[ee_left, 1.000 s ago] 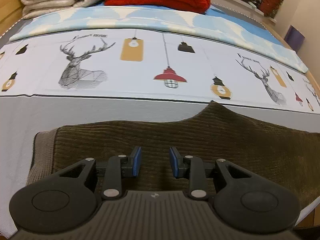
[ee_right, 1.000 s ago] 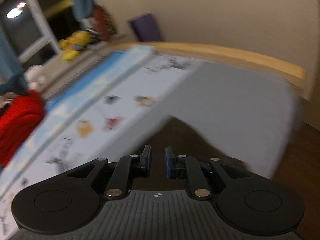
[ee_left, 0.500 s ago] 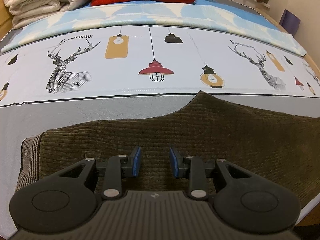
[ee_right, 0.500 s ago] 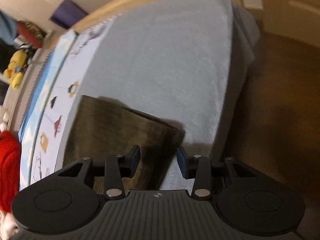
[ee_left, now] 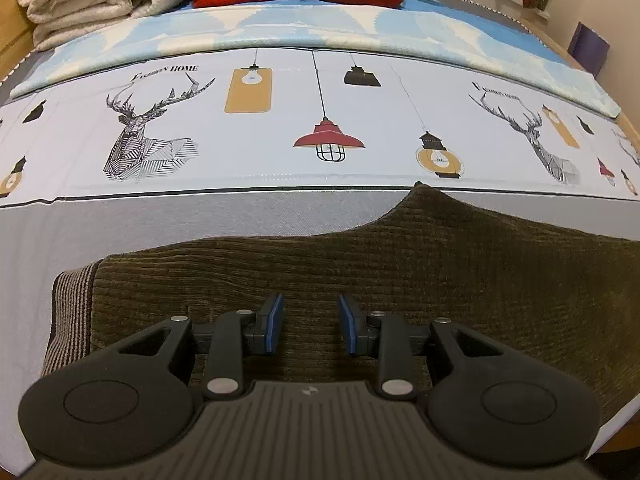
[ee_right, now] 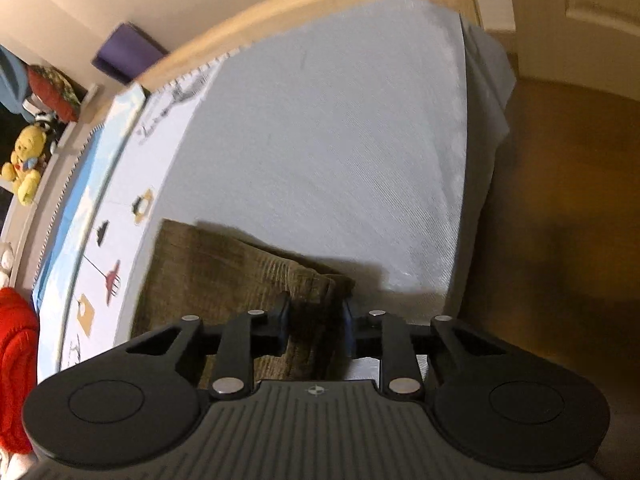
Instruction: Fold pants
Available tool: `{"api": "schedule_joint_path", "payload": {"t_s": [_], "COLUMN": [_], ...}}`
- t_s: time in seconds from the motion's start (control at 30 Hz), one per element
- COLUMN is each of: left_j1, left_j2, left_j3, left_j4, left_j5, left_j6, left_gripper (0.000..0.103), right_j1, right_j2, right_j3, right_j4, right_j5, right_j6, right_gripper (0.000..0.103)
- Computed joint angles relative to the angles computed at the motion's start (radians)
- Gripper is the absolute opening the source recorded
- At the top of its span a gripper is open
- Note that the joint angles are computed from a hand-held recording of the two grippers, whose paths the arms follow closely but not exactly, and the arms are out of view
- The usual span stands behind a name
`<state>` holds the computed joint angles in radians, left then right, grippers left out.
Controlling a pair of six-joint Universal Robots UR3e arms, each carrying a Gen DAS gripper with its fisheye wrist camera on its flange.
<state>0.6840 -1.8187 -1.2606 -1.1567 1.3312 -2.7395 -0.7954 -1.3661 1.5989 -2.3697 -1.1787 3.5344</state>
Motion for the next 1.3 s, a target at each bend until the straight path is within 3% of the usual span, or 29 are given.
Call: {"api": "schedule_joint_path", "payload": {"t_s": [0.13, 0.3, 0.43, 0.57, 0.67, 0.77, 1.0, 1.17, 1.3], "left_j1": [0.017, 0.052, 0.097, 0.136, 0.160, 0.175, 0.141, 0.065, -0.002], "left_j2": [0.018, 0.045, 0.060, 0.065, 0.066, 0.064, 0.036, 0.010, -0.021], "left_j3": [-0.013, -0.038, -0.046, -0.041, -0.034, -0.023, 0.007, 0.023, 0.044], "left_j4": [-0.006, -0.009, -0.021, -0.037, -0.051, -0.067, -0.065, -0.042, -0.021], "left_j5": [-0.018, -0.032, -0.048, -0.060, -0.067, -0.079, -0.070, -0.049, -0.028], "left_j6": [0.010, 0.031, 0.039, 0.046, 0.042, 0.038, 0.014, -0.007, -0.039], "left_gripper": [0.034, 0.034, 0.034, 0.034, 0.034, 0.034, 0.034, 0.034, 0.034], "right_j1": [0.147, 0.466, 0.769, 1.034, 1.153, 1.155, 0.936, 0.657, 0.496], "right_j2": [-0.079, -0.154, -0.143, -0.064, 0.032, 0.087, 0.033, -0.108, -0.152], "right_j3": [-0.024, -0.001, 0.035, 0.062, 0.031, -0.070, -0.186, -0.049, 0.044], "right_j4": [-0.122, -0.421, -0.623, -0.642, -0.580, -0.455, -0.273, -0.287, -0.309], "right_j5": [-0.129, -0.242, -0.228, -0.163, -0.218, -0.225, -0.083, 0.010, -0.079], "right_j6": [-0.060, -0.232, -0.440, -0.655, -0.740, -0.684, -0.626, -0.486, -0.400], "right_gripper": [0.016, 0.013, 0.013, 0.013, 0.013, 0.013, 0.013, 0.013, 0.014]}}
